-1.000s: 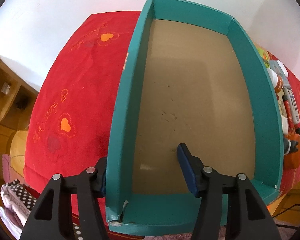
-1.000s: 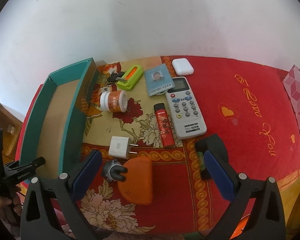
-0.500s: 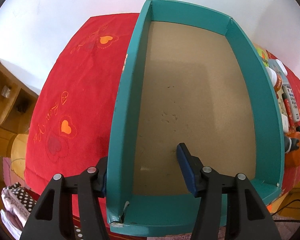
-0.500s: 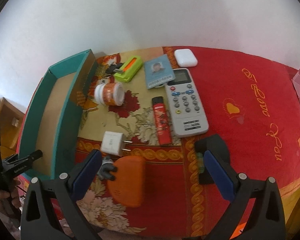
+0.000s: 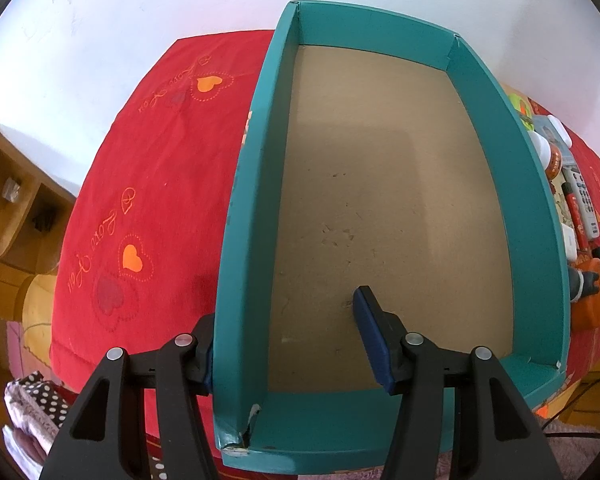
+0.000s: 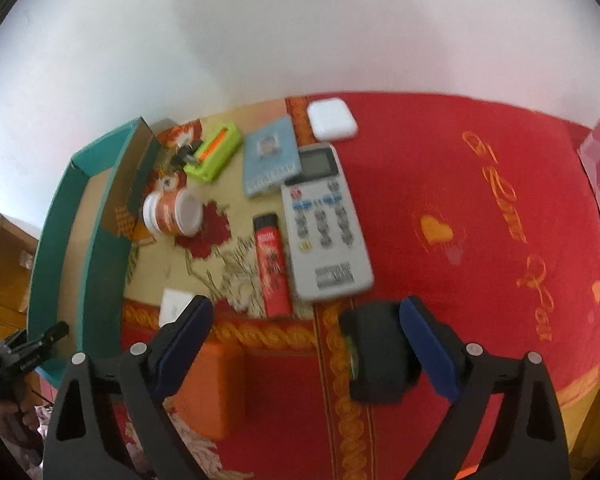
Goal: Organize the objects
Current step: 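Move the right gripper toward the white-and-orange medicine jar, then grasp the white-and-orange medicine jar with the right gripper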
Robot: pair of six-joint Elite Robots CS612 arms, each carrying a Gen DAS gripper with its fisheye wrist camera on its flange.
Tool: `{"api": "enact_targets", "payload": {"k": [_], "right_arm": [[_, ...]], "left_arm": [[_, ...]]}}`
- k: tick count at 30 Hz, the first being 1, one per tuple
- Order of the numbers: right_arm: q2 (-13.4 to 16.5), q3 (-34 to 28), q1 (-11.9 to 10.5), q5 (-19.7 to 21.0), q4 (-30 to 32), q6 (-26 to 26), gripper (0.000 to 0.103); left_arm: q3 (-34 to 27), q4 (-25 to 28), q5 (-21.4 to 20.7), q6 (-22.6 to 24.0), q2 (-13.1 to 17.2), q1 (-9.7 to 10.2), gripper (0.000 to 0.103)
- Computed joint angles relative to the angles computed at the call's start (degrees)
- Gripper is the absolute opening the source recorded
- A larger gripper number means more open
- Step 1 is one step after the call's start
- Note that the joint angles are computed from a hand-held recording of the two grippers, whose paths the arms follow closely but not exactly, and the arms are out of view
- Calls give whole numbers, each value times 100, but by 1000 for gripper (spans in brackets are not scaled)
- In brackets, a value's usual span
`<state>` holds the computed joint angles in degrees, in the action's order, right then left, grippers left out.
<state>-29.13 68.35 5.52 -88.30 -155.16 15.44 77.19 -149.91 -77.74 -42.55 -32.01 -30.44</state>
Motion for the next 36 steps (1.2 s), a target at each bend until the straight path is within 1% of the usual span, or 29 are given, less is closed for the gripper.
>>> {"api": "enact_targets", "payload": {"k": [2, 8, 13, 17, 19, 23, 27, 29, 30, 33, 34, 35, 36], "right_arm": [[90, -211, 20, 121, 49, -175, 96], [435, -961, 169, 260, 438, -725, 96], [756, -1617, 265, 320, 714, -936, 96], [1063, -2208, 292, 320, 1083, -923, 95], [1167, -2420, 295, 283, 1319, -910, 94], [1216, -2508, 265, 465, 1499, -744, 94], [1216, -2485, 276, 425, 1525, -660, 93], [1241, -2531, 283, 345, 1603, -622, 85], [1245, -2537, 281, 325, 1628, -594, 82], [1233, -2491, 244, 436, 1640, -470, 73], [1219, -2457, 234, 460, 1628, -465, 69], [1201, -2416, 231, 457, 1608, -483, 61], [1195, -2395, 237, 416, 1574, -337, 57]], "left_arm": [[14, -9, -6, 5, -6, 1, 58], [12, -16, -10, 32, -3, 11, 58], [-8, -13, 2, 45, 12, 13, 58], [-14, -11, 5, 39, 15, 13, 58], [-22, -8, 4, 36, 19, 17, 58], [-36, -24, -11, 46, 31, 26, 58], [90, -121, -36, 95, -23, 36, 58], [98, -131, -36, 99, -28, 32, 58], [97, -132, -31, 100, -28, 28, 58], [140, -191, -30, 113, -23, 48, 58], [143, -189, -23, 98, -26, 44, 58], [148, -188, -15, 86, -28, 42, 58], [147, -176, 0, 73, -29, 38, 59]]}}
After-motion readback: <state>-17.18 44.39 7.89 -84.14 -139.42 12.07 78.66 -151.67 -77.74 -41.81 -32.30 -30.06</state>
